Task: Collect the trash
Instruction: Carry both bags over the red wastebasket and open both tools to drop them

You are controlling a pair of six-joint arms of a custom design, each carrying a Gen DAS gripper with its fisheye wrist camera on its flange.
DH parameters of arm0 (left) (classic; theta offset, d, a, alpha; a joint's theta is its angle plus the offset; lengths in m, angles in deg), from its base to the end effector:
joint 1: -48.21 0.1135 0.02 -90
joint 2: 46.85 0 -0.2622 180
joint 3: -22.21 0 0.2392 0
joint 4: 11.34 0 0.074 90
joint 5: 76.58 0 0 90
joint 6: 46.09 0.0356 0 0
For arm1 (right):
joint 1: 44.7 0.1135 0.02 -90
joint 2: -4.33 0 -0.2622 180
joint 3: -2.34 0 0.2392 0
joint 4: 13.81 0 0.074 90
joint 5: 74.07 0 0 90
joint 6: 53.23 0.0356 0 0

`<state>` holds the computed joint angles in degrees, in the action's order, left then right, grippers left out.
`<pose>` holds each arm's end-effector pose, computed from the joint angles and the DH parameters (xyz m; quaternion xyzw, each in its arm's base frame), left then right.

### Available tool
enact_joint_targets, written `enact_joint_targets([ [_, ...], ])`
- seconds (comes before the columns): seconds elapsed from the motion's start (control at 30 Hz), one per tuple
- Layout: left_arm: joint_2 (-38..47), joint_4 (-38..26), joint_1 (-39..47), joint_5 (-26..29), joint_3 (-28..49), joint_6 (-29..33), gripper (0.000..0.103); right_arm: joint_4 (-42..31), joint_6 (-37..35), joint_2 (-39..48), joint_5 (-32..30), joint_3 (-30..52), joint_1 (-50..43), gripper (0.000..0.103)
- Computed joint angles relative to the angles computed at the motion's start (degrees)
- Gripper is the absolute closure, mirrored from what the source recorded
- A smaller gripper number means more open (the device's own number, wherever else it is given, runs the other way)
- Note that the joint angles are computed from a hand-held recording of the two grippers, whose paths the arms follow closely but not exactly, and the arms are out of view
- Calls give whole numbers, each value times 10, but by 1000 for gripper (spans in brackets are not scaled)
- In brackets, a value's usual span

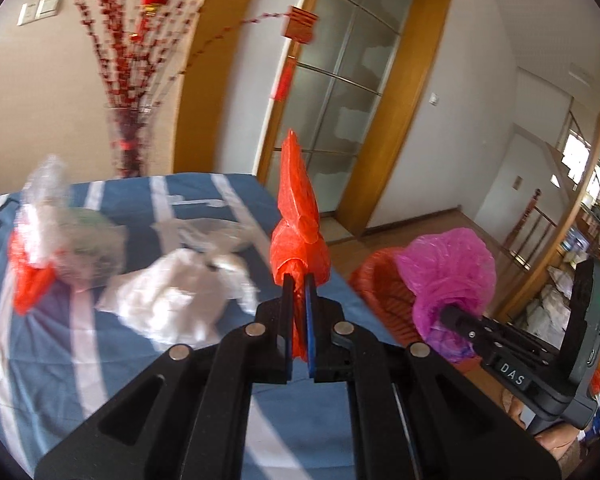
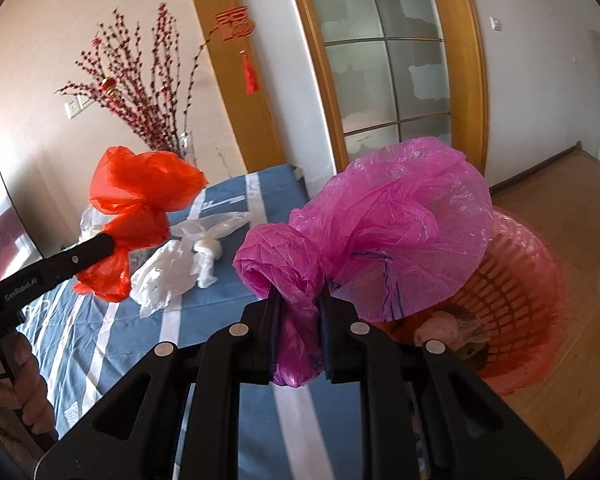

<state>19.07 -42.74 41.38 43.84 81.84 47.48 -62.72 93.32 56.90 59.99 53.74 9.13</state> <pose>0.2298 -0.0457 0.2627 0.1937 0.8521 -0.2475 0.4185 0.1166 0.1175 0.2405 0.1487 0.8680 0.0586 0.4701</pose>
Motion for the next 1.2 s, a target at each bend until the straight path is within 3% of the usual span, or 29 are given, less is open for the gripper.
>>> enact_joint_targets([
  [0.3,50,60,-133,-50,-1,-58,96,-61,7,-102,-5,-40,-55,86],
  [0.53,110,100,-213,-86,18,-91,96,-68,-50,-181,-63,-71,-164,86],
  [1.07,240,146,-311,-112,78,-129,96,15,-202,-225,-247,-122,-422,86],
  [1.2,271,148,-321,-120,94,-134,94,34,-229,-226,-276,-130,-469,73],
])
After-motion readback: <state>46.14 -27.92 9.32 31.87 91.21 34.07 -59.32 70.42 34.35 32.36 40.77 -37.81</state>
